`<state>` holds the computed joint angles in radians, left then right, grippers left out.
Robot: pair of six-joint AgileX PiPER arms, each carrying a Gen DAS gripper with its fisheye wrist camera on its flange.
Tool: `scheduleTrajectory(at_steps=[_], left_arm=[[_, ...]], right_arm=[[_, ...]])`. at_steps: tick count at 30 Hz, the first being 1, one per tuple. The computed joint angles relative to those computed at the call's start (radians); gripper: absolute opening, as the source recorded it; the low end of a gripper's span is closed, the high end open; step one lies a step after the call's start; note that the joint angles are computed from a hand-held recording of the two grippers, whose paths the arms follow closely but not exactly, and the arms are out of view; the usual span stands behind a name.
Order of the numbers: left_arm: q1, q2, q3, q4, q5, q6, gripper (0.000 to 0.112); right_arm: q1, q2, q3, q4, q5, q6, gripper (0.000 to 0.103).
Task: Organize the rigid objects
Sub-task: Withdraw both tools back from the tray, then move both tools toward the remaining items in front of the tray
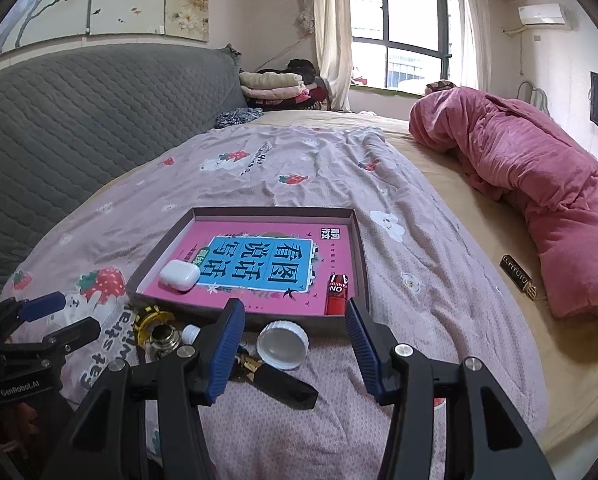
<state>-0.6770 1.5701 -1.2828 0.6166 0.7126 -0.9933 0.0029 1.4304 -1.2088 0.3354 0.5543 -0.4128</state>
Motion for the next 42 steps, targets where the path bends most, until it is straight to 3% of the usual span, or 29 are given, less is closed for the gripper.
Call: scheduleTrajectory(at_steps=[17,42], left_arm=[[-0.016,-0.020,0.019,-0.031,0.014,0.022,0.078],[0.006,0.003,0.009,-0.187,0.062,0.103,0.078]], right_arm=[[0.002,-0.036,0.058,0.003,0.030,-0.053,0.052],[0.024,-0.052,0.116,-0.037,0.069,-0.059,0.052]])
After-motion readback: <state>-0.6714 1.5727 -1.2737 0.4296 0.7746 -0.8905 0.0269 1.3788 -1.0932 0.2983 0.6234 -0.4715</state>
